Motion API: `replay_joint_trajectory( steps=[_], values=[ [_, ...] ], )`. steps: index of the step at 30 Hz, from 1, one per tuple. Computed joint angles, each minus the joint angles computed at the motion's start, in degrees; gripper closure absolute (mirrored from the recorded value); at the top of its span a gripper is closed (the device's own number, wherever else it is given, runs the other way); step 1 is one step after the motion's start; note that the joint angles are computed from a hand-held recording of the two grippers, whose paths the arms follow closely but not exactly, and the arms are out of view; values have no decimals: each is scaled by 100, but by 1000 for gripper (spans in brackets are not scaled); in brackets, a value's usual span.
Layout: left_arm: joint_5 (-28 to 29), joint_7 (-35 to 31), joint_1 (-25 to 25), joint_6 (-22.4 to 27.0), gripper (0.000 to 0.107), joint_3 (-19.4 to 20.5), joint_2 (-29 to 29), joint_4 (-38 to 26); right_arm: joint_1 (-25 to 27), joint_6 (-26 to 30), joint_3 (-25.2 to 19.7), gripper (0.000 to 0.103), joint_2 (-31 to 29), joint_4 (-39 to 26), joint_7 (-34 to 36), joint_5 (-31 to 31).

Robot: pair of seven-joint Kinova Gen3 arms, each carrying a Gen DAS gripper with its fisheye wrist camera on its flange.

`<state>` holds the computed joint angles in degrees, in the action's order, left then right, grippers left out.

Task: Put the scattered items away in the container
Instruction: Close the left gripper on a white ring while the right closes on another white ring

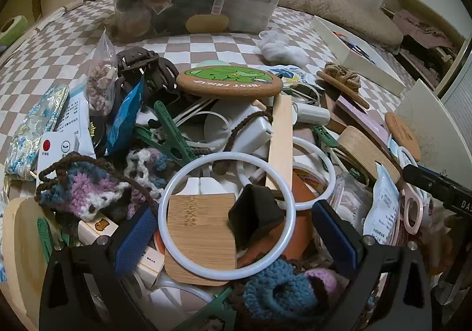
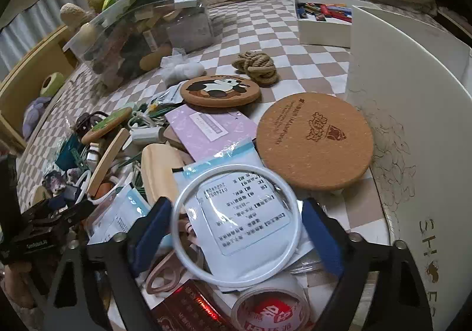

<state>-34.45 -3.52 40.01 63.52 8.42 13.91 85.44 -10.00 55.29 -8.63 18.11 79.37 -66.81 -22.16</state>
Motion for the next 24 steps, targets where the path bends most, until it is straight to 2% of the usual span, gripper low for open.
replay_joint_trajectory(
  steps=[6,8,10,13,17,24],
  values=[
    [-32,-23,16,69,7,12,17,-29,41,-14,-21,19,-22,36,113,-78],
    [-67,-106,117,235,14,-35,69,-120,62,-28,-28,19,-43,55,166,-115],
    [-89,15,79,70,23,7,-42,8,116,-14,-49,19,-63,73,247,-223],
    [-83,161,39,-61,23,27,-126,108,161,16,-59,19,-80,72,345,-345],
    [-199,250,103,73,23,54,-55,33,102,-79,-29,19,-117,121,340,-284],
    [-522,522,278,197,23,75,-88,-10,285,-110,-57,19,-202,188,572,-643]
  ],
)
